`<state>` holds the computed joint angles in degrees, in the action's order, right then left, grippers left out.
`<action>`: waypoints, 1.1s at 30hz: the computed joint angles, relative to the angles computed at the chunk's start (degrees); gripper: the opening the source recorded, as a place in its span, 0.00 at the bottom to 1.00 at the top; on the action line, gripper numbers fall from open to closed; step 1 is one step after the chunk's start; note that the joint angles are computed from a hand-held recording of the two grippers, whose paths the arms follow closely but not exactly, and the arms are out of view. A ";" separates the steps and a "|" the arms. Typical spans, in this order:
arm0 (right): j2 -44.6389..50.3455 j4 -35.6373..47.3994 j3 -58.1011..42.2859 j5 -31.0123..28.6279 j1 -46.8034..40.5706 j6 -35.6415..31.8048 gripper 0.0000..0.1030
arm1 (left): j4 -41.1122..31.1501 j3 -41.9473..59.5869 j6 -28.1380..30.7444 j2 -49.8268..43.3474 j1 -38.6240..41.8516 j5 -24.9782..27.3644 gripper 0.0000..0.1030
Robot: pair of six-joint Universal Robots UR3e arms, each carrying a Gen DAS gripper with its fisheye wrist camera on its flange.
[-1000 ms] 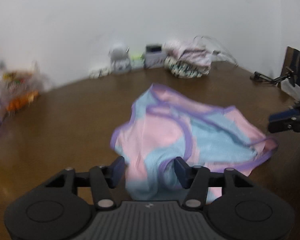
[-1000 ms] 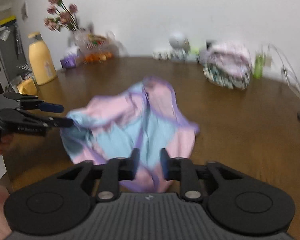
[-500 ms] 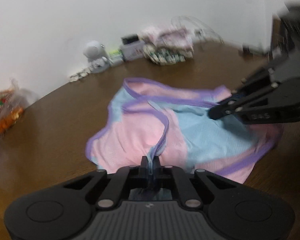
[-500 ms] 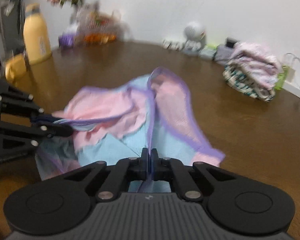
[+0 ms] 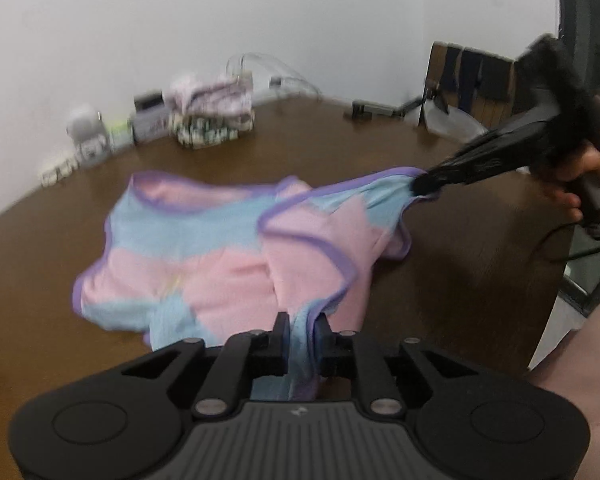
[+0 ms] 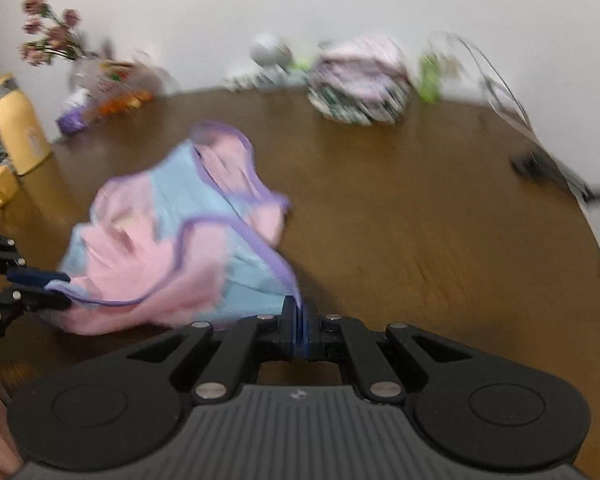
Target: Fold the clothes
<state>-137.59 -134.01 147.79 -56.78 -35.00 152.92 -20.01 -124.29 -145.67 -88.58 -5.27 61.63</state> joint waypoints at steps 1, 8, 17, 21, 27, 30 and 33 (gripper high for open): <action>-4.86 7.43 0.23 1.37 -3.48 -3.05 0.08 | -0.11 -0.57 0.04 1.03 1.32 -1.17 0.34; -8.63 5.59 -0.78 3.93 -1.56 1.81 0.37 | 4.83 -1.53 -4.70 6.09 10.55 -4.37 0.78; 44.18 -36.37 -20.39 -10.70 34.78 11.10 0.47 | -1.12 28.59 -12.41 -21.32 3.56 14.85 0.60; 59.33 -26.38 -44.08 -16.06 38.83 12.99 0.47 | -3.28 34.52 -12.26 -27.14 2.71 15.31 0.50; 84.70 -15.57 -80.08 -20.66 41.88 18.37 0.47 | -6.97 40.98 -11.56 -32.67 3.74 11.89 0.37; 95.61 -5.11 -98.08 -19.47 41.82 21.15 0.47 | -8.34 42.78 -10.56 -34.29 4.19 9.88 0.23; 105.93 5.12 -116.07 -19.38 42.61 24.23 0.33 | -7.70 43.39 -9.76 -35.25 4.25 8.68 0.06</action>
<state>-31.66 -128.88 31.71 -76.16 7.61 177.15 -27.70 -80.90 -155.43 -123.84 -1.02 70.31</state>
